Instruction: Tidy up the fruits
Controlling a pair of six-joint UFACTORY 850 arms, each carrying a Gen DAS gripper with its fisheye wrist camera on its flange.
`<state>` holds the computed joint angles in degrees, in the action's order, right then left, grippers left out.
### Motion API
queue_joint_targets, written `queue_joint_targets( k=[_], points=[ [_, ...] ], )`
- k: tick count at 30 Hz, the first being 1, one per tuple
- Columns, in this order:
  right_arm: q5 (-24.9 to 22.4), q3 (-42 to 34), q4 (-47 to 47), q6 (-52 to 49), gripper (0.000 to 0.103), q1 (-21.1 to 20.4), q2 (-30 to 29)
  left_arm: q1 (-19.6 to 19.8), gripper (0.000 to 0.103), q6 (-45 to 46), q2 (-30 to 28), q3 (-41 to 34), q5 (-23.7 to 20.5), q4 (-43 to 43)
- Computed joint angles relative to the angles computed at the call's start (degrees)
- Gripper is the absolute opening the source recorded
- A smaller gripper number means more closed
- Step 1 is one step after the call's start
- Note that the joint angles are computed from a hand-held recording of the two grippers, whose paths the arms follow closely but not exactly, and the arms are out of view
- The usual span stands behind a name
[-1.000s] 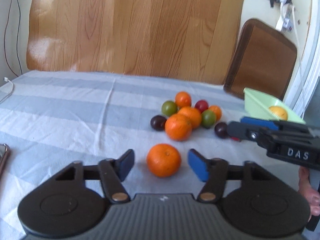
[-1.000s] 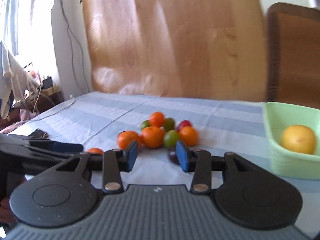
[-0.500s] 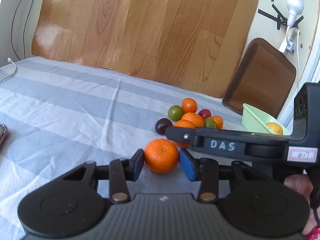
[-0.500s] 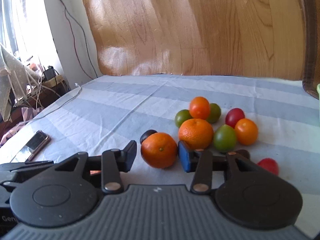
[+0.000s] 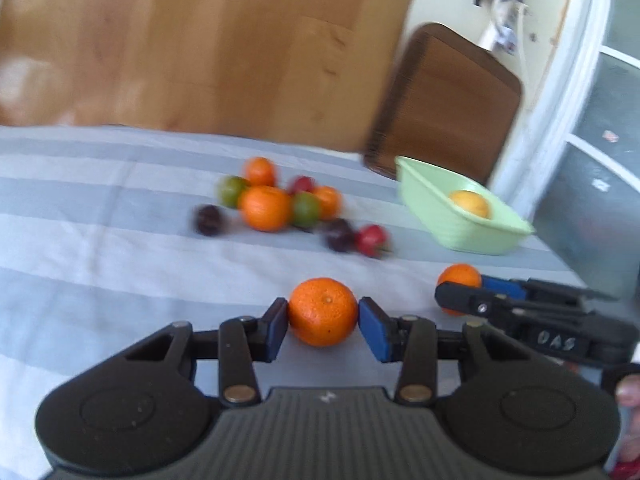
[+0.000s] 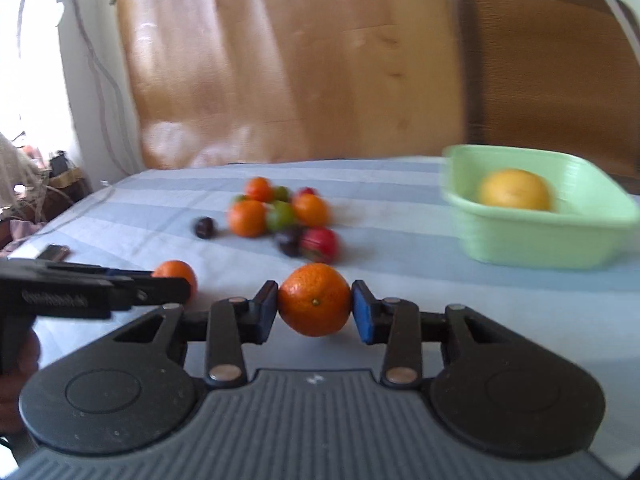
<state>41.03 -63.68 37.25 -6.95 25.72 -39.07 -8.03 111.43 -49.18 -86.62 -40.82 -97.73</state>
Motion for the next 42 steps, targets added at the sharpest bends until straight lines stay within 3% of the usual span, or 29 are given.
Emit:
queue_joint_targets(
  k=[6,10,16,22,24,28,30,36,42],
  points=[
    [13.74,8.18,7.01,1.73,0.042,-1.23,4.10,-5.38,0.039,-5.73,-0.09,-4.90,-2.61,3.37],
    [21.38,6.93,12.59,-3.32,0.042,-3.14,2.67,-9.81,0.039,-7.01,-2.60,-11.55,0.82,3.27],
    [21.69,2.92,11.54,-4.50,0.043,-6.28,-1.05,-14.70,0.039,-16.76,-8.75,-23.27,9.19,10.24],
    [20.53,5.05,8.22,1.51,0.044,-7.42,0.15,-16.44,0.039,-34.38,-16.53,-36.69,11.34,24.57],
    [19.30,5.51,6.29,3.70,0.056,-8.11,0.56,-16.99,0.043,-39.13,-18.75,-40.42,11.68,28.78],
    [18.44,6.41,3.15,8.36,0.059,-9.15,1.20,-16.98,0.049,-41.10,-19.65,-41.68,10.90,29.15],
    [18.87,7.00,1.80,11.03,0.059,-9.54,1.48,-16.44,0.049,-37.94,-17.86,-38.89,10.34,25.51],
    [20.44,7.73,1.47,13.83,0.059,-9.68,1.56,-11.09,0.053,-14.11,-6.92,-21.55,7.08,0.67],
    [22.51,8.37,3.54,15.17,0.058,-9.20,1.60,-4.65,0.053,16.27,1.61,-5.98,13.50,-28.97]
  ],
)
